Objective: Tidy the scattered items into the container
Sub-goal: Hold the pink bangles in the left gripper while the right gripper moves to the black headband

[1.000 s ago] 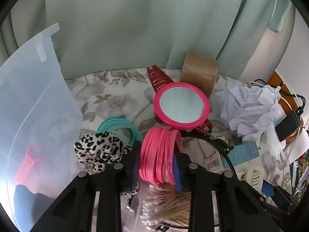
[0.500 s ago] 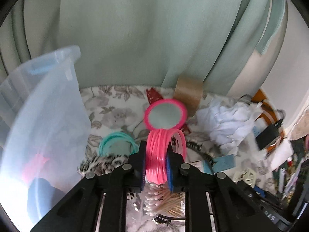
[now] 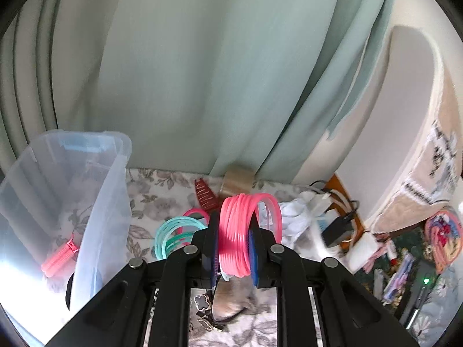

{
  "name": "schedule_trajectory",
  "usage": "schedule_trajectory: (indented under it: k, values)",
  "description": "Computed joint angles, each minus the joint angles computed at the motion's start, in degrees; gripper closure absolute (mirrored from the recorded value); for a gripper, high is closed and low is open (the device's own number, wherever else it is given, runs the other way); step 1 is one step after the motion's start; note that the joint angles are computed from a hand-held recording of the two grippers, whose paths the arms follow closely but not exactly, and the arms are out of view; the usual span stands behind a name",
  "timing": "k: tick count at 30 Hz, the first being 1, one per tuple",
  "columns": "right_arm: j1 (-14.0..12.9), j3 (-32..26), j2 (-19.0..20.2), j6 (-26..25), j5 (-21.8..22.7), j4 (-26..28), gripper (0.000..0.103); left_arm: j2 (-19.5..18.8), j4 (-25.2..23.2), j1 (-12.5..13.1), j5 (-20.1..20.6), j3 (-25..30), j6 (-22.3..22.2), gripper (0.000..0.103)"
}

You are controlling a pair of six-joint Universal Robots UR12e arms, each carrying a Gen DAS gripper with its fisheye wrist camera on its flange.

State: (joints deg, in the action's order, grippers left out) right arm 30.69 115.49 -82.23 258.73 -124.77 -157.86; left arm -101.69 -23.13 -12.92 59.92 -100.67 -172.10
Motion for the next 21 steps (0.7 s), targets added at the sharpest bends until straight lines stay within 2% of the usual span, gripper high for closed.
schedule_trajectory:
  k: [2, 6, 13, 17, 21]
  values:
    - [0.6, 0.2, -1.5, 0.5, -0.8, 1.2, 0.054, 0.9, 0.4, 0.3, -0.7, -0.4, 0.0, 0.086]
    - [1.9, 0.3, -2.7, 1.4, -2.5, 2.1, 0.054, 2.2, -0.1, 1.6, -5.4, -0.7, -0.6, 0.086]
    - [2.7, 0.5, -2.7, 1.9, -3.1, 1.4, 0.054, 2.9, -4.5, 2.7, -11.5, -1.0, -0.1, 0.086]
    - [2.7, 1.2, -3.0, 3.1, -2.5, 1.5, 0.054, 3.0, -7.4, 2.2, -9.4, -1.2, 1.8, 0.086]
    - [2.3, 1.9, -3.1, 4.1, -0.7, 2.1, 0.054, 2.5, -10.0, 2.3, -9.4, -1.6, 1.3, 0.086]
